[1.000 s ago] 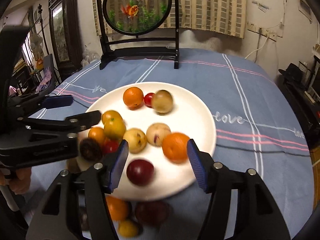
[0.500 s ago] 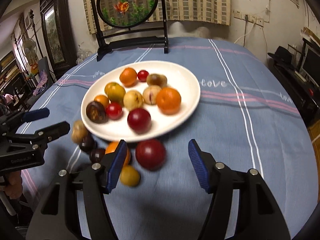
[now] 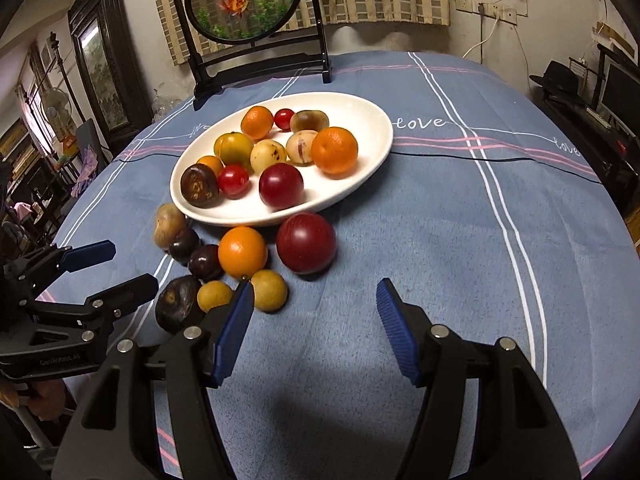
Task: Organize fruits
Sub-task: 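Withdraw both open tools from the plate toward the remaining fruits, then grasp a dark purple fruit with the left tool while the right grasps a red tomato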
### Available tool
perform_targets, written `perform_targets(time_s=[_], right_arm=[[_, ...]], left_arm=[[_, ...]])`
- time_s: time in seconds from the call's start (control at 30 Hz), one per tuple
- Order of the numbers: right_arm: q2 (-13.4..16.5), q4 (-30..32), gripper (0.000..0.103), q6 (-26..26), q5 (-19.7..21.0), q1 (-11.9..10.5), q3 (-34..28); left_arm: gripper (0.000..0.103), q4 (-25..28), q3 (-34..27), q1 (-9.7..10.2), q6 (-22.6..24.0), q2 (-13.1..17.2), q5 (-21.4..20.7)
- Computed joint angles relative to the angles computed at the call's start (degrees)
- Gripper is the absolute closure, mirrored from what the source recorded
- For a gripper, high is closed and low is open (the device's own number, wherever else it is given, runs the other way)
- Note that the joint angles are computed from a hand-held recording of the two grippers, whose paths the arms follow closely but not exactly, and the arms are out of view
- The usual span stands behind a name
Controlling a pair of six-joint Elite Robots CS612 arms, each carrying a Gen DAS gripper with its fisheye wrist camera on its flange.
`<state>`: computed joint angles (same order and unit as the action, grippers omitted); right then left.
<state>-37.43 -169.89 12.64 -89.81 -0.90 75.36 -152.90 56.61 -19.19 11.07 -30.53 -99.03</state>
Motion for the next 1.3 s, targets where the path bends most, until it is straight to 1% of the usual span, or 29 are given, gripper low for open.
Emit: perform_targets(time_s=[0.2,0.37,0.47,0.57,0.67,0.73,0.77,0.8,0.83,0.87,0.97,1.07,1.17,1.2,1.3], right_arm=[[-0.2,-0.35,0.039,0.69,0.09,-0.25,0.67],[-0.39,-0.94,0.039,1.7,2.91,-0.79,1.34],[-0.49,-1.17,0.039,2.27,2.76,-0.86,1.61],[-0.63,-1.34,0.039,2.49,2.45,-0.92,1.91],[-0.62,-1.22,0.039,2.37,2.22,-0.87,1.93],[-0.58,-1.05,0.039,2.18,2.14,-0.78,1.87],[-0.57,-0.94,0.039,2.09,2.06,-0.73,1.83],[-0.57,-0.83,0.039,1.97,2.01,-0.69,1.81],[-0.56,-0.62,0.039,1.8,1.92,-0.63,1.72],[-0.56,-0.51,0.039,1.65,1.86,-0.59,1.66],[-0.51,-0.41,0.039,1.15,1.39,-0.43,1.47],[-0.27,-0.76,0.039,0.3,0.62,-0.25,1.03],[0.28,0.08,0.039,0.02,0.43,-0.16,-0.17],[0.51,0.47,0.039,-0.21,0.04,-0.06,-0.66],[1.54,2.52,0.039,-1.17,-3.2,0.54,-2.88]], left_arm=[[0.02,0.96,0.29,-0.41,1.45,0.02,-0.3],[0.02,1.44,0.79,-0.83,2.54,-0.02,-0.2],[0.021,2.44,0.51,-0.92,2.99,0.17,-0.7],[0.022,2.95,0.38,-1.12,3.55,0.37,-0.21],[0.03,3.74,0.15,-1.19,3.69,0.57,-0.19],[0.039,4.82,-0.23,-1.17,3.81,0.78,-0.37],[0.048,5.99,-0.63,-1.05,4.0,0.94,-1.23],[0.05,5.76,-0.5,-0.98,4.12,0.93,-1.52],[0.055,5.2,-0.21,-0.95,4.63,0.85,-2.0],[0.057,4.86,0.09,-1.0,5.14,0.73,-2.15],[0.058,4.72,0.27,-1.0,5.29,0.64,-2.33],[0.058,5.61,0.31,-0.41,5.38,0.3,-5.52],[0.058,3.44,1.39,-0.21,5.76,-0.31,-5.76],[0.058,2.94,1.57,-0.11,5.67,-0.44,-5.78],[0.058,2.6,1.51,0.21,5.26,-0.46,-6.13]])
